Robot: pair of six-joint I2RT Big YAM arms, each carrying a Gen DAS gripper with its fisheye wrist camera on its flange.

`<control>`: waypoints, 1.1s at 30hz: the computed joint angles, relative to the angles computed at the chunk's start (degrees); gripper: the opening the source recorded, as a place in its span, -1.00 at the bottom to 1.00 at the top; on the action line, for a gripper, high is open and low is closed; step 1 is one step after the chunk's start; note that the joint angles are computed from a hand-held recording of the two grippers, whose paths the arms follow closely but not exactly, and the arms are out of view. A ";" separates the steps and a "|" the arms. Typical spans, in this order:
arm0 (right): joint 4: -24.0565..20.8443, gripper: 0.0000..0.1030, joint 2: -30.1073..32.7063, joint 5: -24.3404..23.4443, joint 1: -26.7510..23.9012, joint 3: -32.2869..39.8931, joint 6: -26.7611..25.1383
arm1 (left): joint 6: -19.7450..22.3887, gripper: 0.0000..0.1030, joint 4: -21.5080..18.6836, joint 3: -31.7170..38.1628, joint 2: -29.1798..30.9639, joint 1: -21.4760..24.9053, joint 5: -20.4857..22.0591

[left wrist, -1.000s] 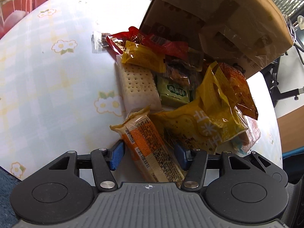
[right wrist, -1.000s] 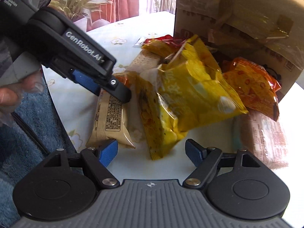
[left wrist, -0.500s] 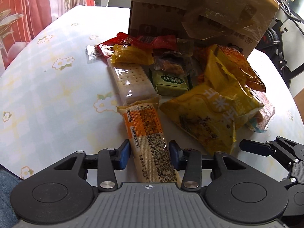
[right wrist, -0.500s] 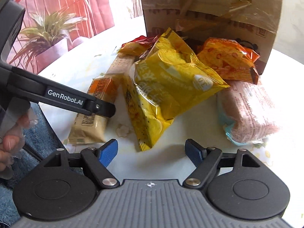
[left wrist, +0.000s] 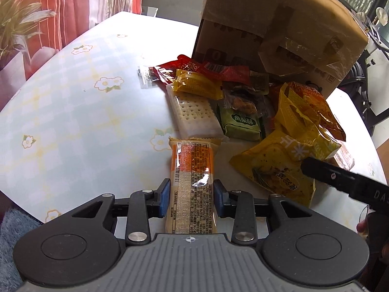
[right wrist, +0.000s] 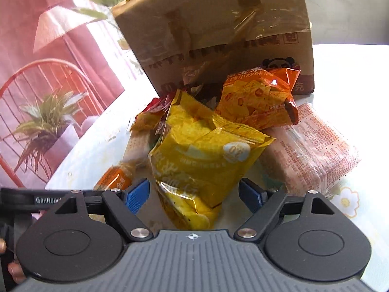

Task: Organize snacks
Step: 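Grasp the orange-labeled biscuit bar with the left tool while the right tool grasps a yellow bag, then lift the biscuit bar and yellow bag and carry them over the box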

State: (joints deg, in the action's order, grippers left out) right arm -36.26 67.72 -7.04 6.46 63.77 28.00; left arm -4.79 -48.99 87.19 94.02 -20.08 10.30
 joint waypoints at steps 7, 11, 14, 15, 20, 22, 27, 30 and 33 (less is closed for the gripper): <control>3.52 0.67 2.26 0.18 -1.09 1.23 2.26 | 0.71 -0.26 0.61 -1.30 -1.53 0.95 1.74; 4.87 0.68 3.67 0.72 -0.59 1.58 3.19 | 1.32 -0.26 -0.24 -1.23 -1.34 0.93 2.14; 6.60 0.71 4.21 1.63 -0.20 1.38 4.47 | 1.51 -0.25 -1.68 -0.55 0.09 0.66 1.39; 6.84 0.71 4.35 1.84 -0.07 1.43 4.38 | 1.65 -0.25 -1.65 -0.61 0.21 0.55 1.28; 7.32 0.47 3.37 3.30 0.85 0.83 2.26 | 3.47 -0.23 -1.38 -0.56 0.67 -0.35 -0.82; 7.83 0.42 2.22 4.77 1.42 0.03 1.16 | 4.57 -0.23 -0.98 -0.67 0.72 -0.83 -2.03; 8.63 0.39 -1.26 8.70 2.92 -2.11 -2.77 | 5.07 -0.25 -1.11 -0.83 0.45 -0.74 -1.51; 9.47 0.39 -3.45 11.24 3.53 -3.35 -5.48 | 3.63 -0.26 0.53 -1.80 -0.67 0.01 1.47; 10.90 0.39 -5.18 13.19 3.54 -4.36 -6.65 | 3.10 -0.26 4.51 -3.39 -2.66 0.09 2.96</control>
